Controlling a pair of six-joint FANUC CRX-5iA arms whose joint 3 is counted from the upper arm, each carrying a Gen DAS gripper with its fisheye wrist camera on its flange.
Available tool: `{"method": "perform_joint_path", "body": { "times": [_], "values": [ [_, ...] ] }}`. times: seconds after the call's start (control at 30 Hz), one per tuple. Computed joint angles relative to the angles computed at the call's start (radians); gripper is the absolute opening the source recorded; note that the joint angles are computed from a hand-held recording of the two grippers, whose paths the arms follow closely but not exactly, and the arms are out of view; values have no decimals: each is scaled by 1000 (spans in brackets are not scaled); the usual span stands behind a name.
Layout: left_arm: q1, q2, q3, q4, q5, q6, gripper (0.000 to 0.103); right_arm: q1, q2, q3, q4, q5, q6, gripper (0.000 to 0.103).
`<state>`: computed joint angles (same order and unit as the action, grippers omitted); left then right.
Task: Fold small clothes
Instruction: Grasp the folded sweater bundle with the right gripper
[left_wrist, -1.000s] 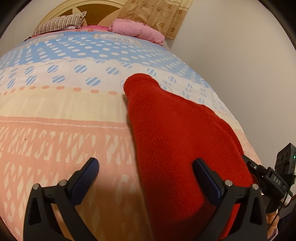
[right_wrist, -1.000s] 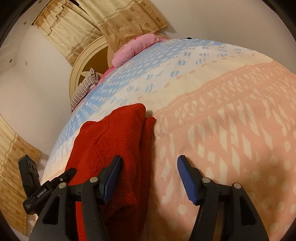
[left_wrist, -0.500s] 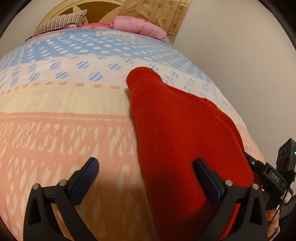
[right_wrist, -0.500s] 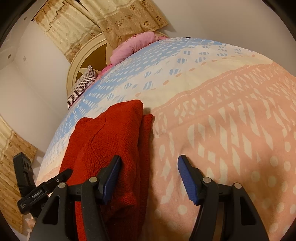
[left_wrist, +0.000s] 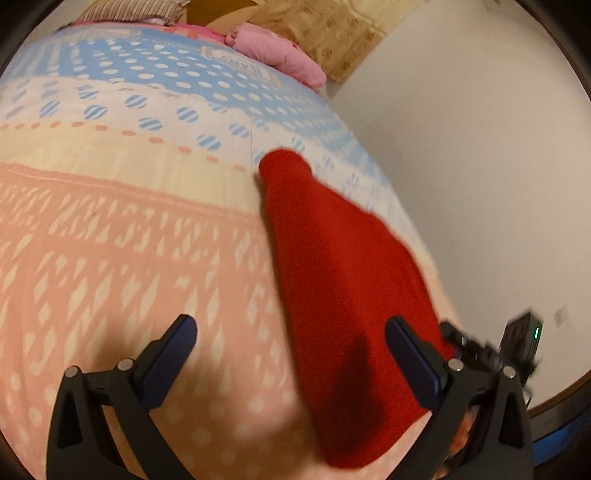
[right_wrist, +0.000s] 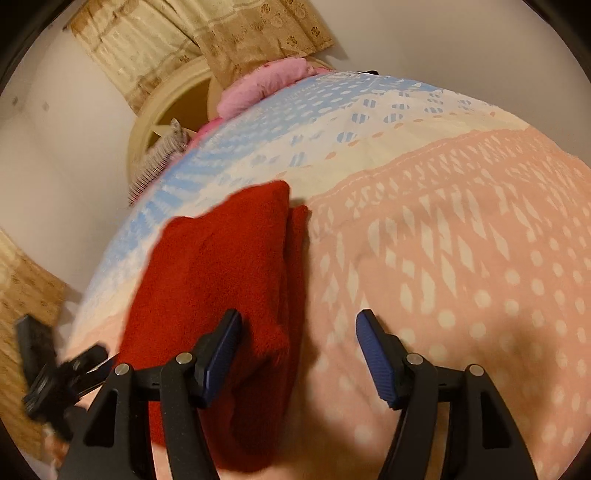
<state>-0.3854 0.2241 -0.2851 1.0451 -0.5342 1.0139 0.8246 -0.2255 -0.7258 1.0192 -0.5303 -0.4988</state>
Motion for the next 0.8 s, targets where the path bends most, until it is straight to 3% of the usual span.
{"method": "perform_joint_path", "body": {
  "times": [0.07, 0.13, 0.23, 0.33, 0.37, 0.47, 0.63, 0.73, 0.8],
  "values": [
    [-17, 45, 29, 102, -17, -46, 103, -28, -23, -27, 96, 43, -59, 65],
    [-36, 89, 63, 171, -39, -89, 103, -65, -13, -10, 118, 96, -21, 65],
    [-47, 171, 148, 116, -79, -12, 103, -70, 63, 85, -25, 74, 175, 65],
    [-84, 161, 127, 129, 7, -77, 103, -93, 129, 130, -133, 106, 264, 65],
    [-89, 159, 125, 111, 20, -92, 103, -113, 145, 114, -124, 170, 249, 65],
    [-113, 151, 104, 138, 56, -176, 102, -149, 141, 68, 8, 245, 134, 65],
    [-127, 140, 58, 299, 59, -307, 95, -154, 150, 75, -50, 321, 235, 56],
    [-129, 139, 49, 343, 53, -350, 94, -217, 149, 36, 102, 416, 89, 56],
    [-131, 140, 55, 304, 64, -333, 94, -196, 157, 57, 24, 387, 148, 56]
  ]
}}
